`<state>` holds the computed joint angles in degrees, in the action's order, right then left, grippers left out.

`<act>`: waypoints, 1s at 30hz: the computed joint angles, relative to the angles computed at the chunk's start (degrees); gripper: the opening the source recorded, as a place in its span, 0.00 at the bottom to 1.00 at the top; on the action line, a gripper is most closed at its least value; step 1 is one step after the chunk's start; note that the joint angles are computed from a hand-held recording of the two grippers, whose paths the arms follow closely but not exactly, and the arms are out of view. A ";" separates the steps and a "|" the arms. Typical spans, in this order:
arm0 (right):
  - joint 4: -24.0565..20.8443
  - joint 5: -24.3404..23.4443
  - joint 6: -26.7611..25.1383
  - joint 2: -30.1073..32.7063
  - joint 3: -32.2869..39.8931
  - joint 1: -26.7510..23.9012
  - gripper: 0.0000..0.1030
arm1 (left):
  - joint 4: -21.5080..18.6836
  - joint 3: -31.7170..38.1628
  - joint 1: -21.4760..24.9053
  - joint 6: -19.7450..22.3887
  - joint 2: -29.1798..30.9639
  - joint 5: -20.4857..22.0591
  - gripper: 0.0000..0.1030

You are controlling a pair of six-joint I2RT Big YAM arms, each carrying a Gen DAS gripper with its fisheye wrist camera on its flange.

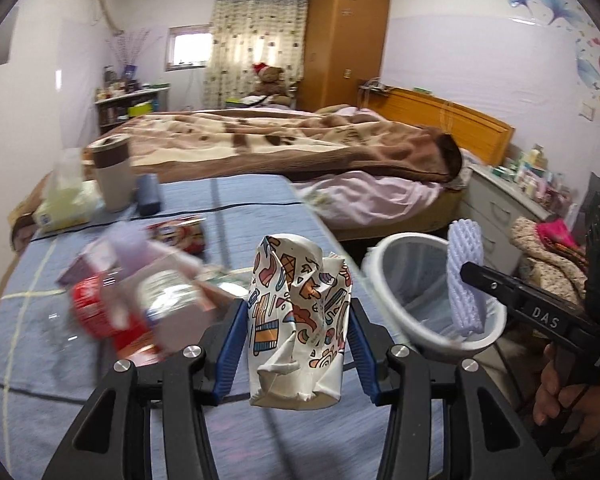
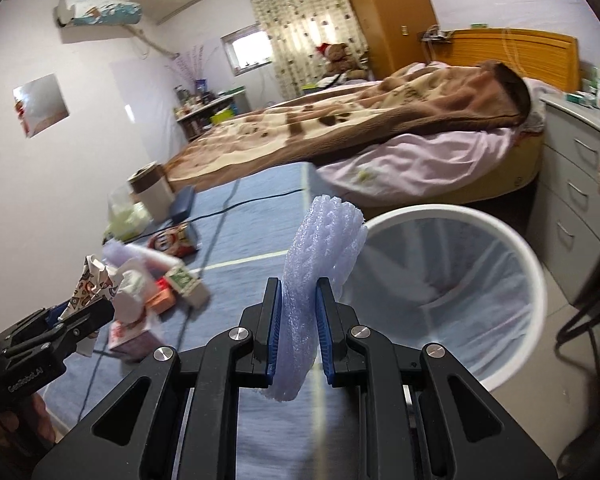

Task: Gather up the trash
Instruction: 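Carry both items to the white wastebasket and open both tools to drop them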

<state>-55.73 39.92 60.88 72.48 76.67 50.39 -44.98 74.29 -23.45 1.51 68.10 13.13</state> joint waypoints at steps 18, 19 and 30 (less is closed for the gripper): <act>-5.53 -4.23 0.01 -7.14 -7.98 -6.66 0.17 | 1.27 8.22 -14.94 -1.63 11.24 -2.97 0.48; -5.57 -4.54 -0.42 -7.42 -8.23 -6.93 0.17 | 1.17 8.70 -15.47 -1.68 11.88 -3.26 0.48; -6.99 -7.81 -1.90 -9.36 -10.42 -10.61 0.19 | 0.37 12.12 -17.78 -2.51 16.54 -2.40 0.48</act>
